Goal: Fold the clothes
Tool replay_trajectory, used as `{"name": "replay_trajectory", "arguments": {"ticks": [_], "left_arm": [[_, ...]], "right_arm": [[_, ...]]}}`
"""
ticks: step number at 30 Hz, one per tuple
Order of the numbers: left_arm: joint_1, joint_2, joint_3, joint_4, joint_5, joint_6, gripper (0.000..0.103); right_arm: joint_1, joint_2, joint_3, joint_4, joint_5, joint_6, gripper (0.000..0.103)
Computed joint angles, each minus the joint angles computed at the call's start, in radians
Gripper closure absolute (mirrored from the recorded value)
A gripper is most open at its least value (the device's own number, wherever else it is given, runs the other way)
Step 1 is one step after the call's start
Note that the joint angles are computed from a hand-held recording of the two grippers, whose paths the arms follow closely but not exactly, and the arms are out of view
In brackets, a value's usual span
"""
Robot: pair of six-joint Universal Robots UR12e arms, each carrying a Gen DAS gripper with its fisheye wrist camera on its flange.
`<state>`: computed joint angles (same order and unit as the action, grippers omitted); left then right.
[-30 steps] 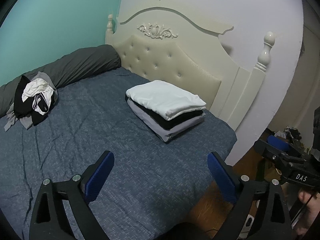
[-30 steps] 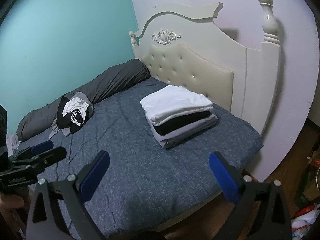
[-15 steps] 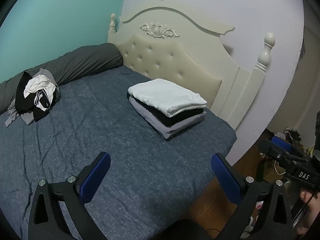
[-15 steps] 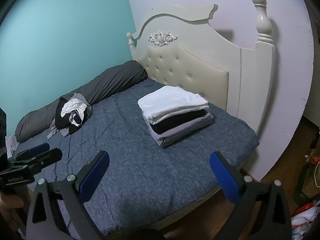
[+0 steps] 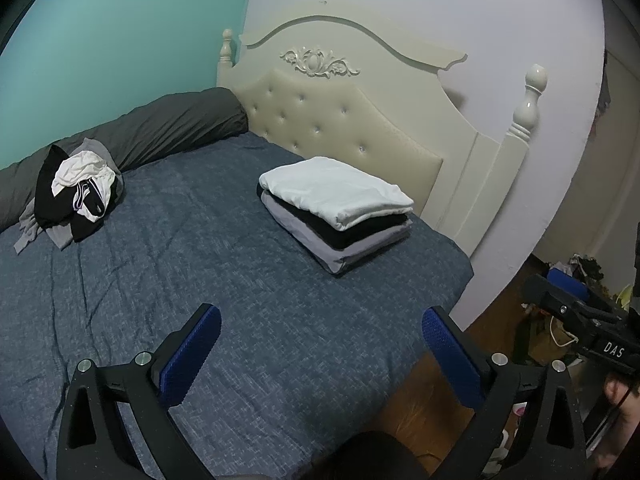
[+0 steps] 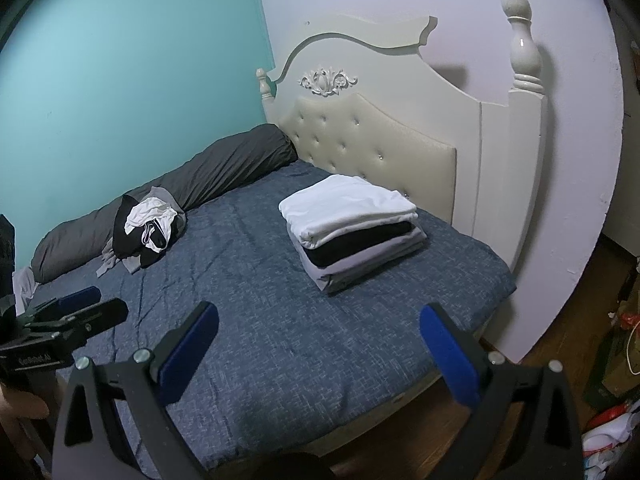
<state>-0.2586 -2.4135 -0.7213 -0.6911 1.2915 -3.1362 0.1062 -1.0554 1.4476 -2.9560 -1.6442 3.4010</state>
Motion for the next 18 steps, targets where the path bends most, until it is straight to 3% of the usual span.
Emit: {"name": "replay_trajectory", "arguments": {"ticks": [18], "left_arm": [[0.002, 0.026, -0.041, 0.015, -0.001, 0.003, 0.000]], "right_arm": [[0.010, -0.009, 0.008, 0.003, -0.013, -0.020, 0.002]]}}
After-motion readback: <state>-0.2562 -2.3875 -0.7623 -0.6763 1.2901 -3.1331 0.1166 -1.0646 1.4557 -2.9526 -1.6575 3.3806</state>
